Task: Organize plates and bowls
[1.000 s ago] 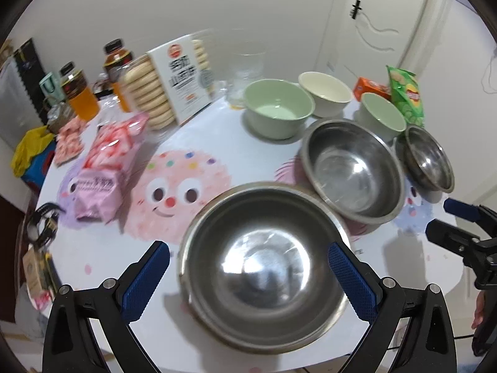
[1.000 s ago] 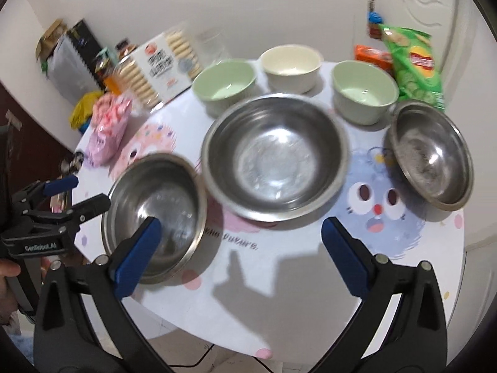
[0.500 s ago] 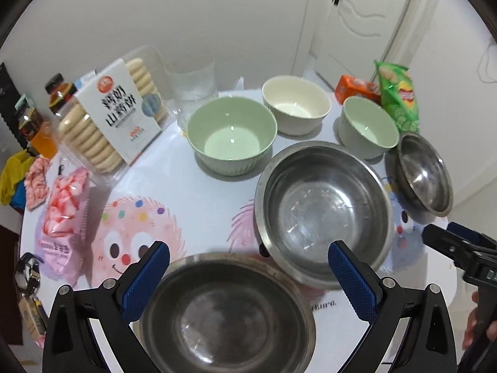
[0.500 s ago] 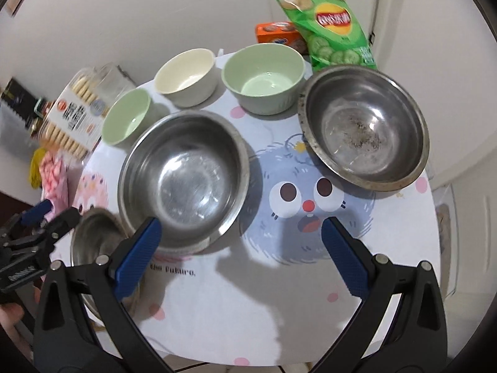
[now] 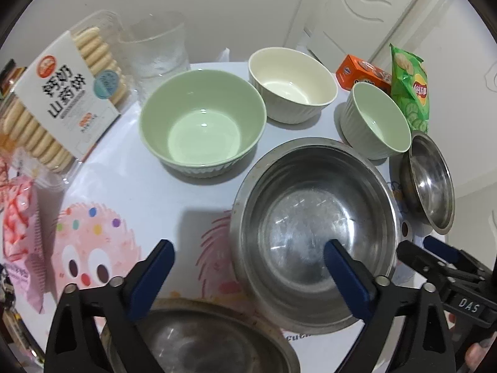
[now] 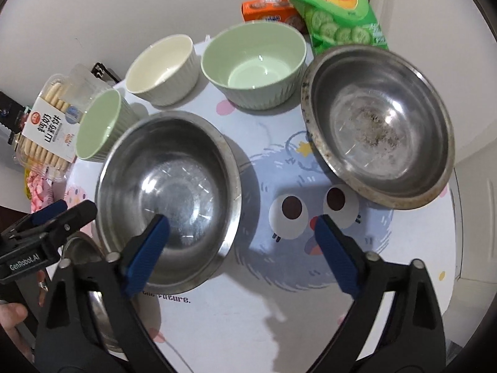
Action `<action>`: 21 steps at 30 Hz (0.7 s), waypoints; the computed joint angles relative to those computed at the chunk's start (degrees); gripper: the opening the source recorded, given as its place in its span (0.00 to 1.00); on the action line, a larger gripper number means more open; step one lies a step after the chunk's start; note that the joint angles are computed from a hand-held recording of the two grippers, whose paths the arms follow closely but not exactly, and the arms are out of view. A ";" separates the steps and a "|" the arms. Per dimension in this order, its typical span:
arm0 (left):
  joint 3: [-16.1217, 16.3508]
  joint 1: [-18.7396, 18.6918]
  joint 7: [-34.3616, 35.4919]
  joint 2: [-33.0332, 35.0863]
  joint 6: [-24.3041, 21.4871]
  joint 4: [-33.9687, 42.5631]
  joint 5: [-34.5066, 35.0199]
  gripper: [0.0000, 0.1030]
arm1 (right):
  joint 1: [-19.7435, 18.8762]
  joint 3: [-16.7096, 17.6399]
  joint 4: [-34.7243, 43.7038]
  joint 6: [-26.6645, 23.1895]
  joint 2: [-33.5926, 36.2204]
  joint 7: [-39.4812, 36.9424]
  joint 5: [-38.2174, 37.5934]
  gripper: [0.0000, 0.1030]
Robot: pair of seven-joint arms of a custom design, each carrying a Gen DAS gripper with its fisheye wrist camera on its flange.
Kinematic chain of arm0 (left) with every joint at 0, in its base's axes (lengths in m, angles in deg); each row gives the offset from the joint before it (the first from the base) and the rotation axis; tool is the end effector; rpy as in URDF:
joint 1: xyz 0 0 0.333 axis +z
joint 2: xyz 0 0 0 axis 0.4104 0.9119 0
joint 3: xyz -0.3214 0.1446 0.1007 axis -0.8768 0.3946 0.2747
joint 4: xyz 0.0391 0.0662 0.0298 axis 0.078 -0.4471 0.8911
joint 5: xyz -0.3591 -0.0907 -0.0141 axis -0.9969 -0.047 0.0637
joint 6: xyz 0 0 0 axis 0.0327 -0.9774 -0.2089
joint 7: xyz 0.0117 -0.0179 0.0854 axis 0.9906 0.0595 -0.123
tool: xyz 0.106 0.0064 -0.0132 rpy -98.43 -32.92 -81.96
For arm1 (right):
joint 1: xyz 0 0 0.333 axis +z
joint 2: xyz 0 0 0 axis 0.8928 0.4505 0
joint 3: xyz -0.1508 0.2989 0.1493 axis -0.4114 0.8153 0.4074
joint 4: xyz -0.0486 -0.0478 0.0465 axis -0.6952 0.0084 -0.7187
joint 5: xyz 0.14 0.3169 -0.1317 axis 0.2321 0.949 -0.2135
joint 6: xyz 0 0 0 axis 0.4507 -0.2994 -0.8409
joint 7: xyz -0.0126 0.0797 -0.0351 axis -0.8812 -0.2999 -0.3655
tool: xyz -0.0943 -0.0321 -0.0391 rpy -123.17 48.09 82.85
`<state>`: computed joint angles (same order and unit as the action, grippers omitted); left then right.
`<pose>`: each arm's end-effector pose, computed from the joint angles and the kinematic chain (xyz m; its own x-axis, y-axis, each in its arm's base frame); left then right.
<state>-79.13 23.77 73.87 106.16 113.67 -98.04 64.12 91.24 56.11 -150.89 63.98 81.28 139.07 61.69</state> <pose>0.7278 -0.1214 0.5285 -0.5848 -0.7905 0.1821 -0.8022 0.5301 -0.2747 0.5621 0.3416 0.5276 -0.5862 -0.7732 -0.2420 -0.7404 0.6325 -0.2275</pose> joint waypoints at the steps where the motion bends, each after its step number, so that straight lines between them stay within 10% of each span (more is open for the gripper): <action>1: 0.01 -0.15 -0.59 1.25 -1.84 1.88 0.04 0.88 | -0.13 0.00 -0.04 0.11 0.20 0.12 0.43 0.89; 21: -0.41 -1.90 -2.29 8.42 -11.02 12.70 1.31 0.44 | -2.00 0.33 -1.30 3.66 2.26 -3.58 8.41 0.38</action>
<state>-79.54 21.86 71.58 114.58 102.65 -85.35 65.42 89.23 56.44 -152.19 67.63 83.55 135.49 70.10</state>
